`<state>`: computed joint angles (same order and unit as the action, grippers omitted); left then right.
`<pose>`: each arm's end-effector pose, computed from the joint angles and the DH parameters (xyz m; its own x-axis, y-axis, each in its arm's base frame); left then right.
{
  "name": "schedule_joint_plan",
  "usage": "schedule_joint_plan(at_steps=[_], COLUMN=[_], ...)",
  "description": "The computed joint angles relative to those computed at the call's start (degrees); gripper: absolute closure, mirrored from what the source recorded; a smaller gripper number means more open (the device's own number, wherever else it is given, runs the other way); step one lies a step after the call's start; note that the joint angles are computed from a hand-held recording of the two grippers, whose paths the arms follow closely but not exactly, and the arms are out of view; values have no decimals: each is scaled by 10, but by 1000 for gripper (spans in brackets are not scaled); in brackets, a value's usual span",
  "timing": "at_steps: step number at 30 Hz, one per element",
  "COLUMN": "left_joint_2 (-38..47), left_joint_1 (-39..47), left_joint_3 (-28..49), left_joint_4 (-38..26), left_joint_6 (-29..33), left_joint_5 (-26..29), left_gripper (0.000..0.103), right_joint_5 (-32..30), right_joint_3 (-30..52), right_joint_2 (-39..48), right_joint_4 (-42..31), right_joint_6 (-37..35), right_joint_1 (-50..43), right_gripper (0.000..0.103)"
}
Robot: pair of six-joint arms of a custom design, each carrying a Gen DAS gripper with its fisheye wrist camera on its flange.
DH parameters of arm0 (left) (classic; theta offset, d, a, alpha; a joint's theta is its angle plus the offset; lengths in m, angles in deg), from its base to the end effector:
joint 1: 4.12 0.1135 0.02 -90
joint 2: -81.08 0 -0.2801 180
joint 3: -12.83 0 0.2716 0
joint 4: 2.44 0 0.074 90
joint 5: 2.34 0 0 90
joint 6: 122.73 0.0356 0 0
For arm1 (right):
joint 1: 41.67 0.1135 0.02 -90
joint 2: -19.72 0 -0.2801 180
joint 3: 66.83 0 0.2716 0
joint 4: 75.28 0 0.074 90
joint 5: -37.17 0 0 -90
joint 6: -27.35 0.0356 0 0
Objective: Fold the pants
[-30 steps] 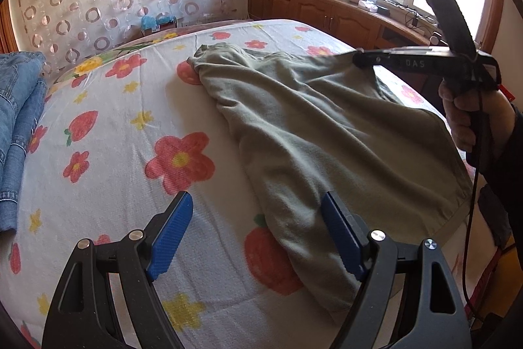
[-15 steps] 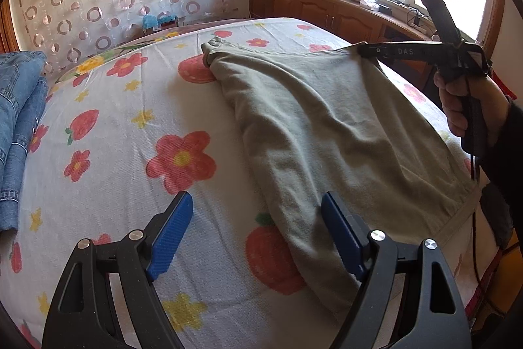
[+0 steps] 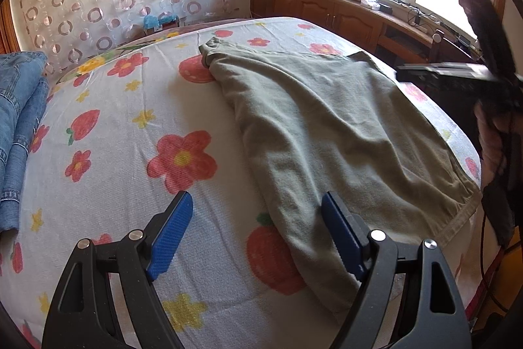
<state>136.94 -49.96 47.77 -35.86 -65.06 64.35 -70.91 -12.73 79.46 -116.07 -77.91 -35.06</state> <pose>0.1346 -0.1184 0.1617 -0.7447 0.0619 -0.6645 0.1182 0.9922 -0.0401 0.2207 0.0367 0.2506 -0.6096 -0.3225 -0.7241 -0.5000 0.8653 0.0355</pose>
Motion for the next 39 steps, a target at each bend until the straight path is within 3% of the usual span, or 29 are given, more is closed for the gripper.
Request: schedule_joint_plan(at_steps=[7, 14, 24, 29, 35, 39], left_joint_2=[1, 2, 1, 1, 1, 0], left_joint_1=[-1, 0, 1, 1, -1, 0], left_joint_3=[0, -1, -1, -2, -2, -3], left_joint_4=[1, 2, 3, 3, 3, 2], left_joint_6=[-1, 1, 2, 2, -1, -1], left_joint_5=[0, -2, -2, -2, -3, -3], left_gripper=[21, 21, 21, 21, 21, 21], right_joint_5=[-100, -161, -174, -200, -223, -198], right_joint_3=[-63, -75, -71, -53, -39, -54], right_joint_2=[-143, -198, -227, -234, -261, -267], right_joint_4=[-137, -228, -320, -365, -434, -412], right_joint_6=[-78, -121, -188, -240, -299, -276], right_joint_1=[-111, -178, -211, -244, -272, -267], right_gripper=[78, 78, 78, 93, 96, 96])
